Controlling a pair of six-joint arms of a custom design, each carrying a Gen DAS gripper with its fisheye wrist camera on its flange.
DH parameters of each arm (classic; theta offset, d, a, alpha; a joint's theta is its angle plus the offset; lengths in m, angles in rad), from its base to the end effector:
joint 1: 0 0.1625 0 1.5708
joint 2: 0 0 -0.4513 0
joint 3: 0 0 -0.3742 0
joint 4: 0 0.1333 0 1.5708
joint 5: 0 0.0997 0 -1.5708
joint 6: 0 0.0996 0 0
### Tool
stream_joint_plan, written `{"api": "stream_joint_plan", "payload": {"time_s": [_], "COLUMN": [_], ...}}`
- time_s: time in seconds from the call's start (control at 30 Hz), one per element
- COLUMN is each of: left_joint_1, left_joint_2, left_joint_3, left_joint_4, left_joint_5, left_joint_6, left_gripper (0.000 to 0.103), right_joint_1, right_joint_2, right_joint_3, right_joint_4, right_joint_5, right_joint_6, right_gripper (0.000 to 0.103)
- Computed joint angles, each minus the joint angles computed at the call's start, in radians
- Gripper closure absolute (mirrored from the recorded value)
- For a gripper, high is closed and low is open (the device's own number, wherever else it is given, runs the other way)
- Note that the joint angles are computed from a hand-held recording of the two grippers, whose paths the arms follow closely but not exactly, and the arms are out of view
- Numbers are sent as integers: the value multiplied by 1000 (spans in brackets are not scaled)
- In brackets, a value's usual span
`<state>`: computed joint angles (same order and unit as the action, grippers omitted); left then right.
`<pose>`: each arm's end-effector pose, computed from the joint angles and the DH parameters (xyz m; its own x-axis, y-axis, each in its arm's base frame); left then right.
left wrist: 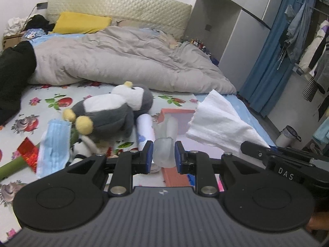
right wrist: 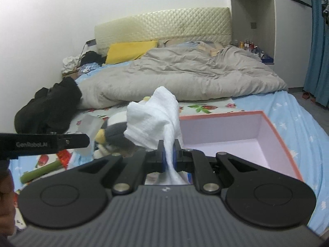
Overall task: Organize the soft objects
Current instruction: 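Lower the paper towel into the pink box while the left tool lowers the cup in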
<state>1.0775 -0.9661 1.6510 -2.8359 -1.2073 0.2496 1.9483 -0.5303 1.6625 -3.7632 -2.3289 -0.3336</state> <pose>-0.1738 -0.6795 0.2739 -0.7893 0.4445 -0.4236 0.6099 0.6469 -0.4578 0.3036 -0.5897 0.1036 -0.7877 0.1252 0.6032 -0.4636 0.5242 -0.7143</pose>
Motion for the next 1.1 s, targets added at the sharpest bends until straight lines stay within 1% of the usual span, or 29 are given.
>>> {"api": "stream_joint_plan", "payload": {"time_s": [0.03, 0.1, 0.2, 0.3, 0.37, 0.47, 0.5, 0.7, 0.8, 0.87, 0.97, 1.0, 1.03, 1.07, 1.1], "left_joint_1": [-2, -7, 1, -1, 2, 2, 6, 21, 24, 23, 19, 16, 15, 15, 15], "left_joint_2": [14, 46, 90, 141, 175, 223, 241, 319, 335, 343, 346, 343, 340, 337, 332], "left_joint_3": [-8, -29, -65, -99, -128, -170, -191, -260, -268, -284, -285, -281, -279, -278, -276], "left_joint_4": [0, 6, 56, 80, 105, 142, 171, 248, 255, 275, 274, 270, 269, 271, 269], "left_joint_5": [-2, -1, -30, -11, -12, -6, -8, 11, 14, 17, 20, 20, 20, 20, 15], "left_joint_6": [-1, -9, -27, -22, -25, -6, 3, -5, 15, 13, 25, 29, 29, 24, 19], "left_gripper": [77, 77, 77, 77, 77, 77, 77, 77, 77, 77, 76, 73, 70, 69, 69], "right_joint_1": [-10, -29, -64, -98, -120, -155, -164, -204, -220, -227, -222, -222, -223, -222, -221], "right_joint_2": [-2, -5, -22, -34, -38, -42, -41, -33, -39, -49, -44, -46, -52, -57, -60], "right_joint_3": [1, 4, 28, 46, 54, 62, 62, 66, 76, 86, 74, 75, 78, 81, 81], "right_joint_4": [1, 10, 19, 36, 51, 98, 115, 198, 220, 233, 228, 231, 235, 243, 246], "right_joint_5": [-5, -19, -20, -23, -27, -22, -21, -34, -21, 6, -12, -9, -2, -1, -1], "right_joint_6": [-9, -2, 26, 53, 76, 119, 134, 196, 226, 244, 218, 221, 233, 246, 251], "right_gripper": [92, 92, 92, 92, 92, 92, 92, 91, 91, 91, 90, 89, 85, 77, 71]}}
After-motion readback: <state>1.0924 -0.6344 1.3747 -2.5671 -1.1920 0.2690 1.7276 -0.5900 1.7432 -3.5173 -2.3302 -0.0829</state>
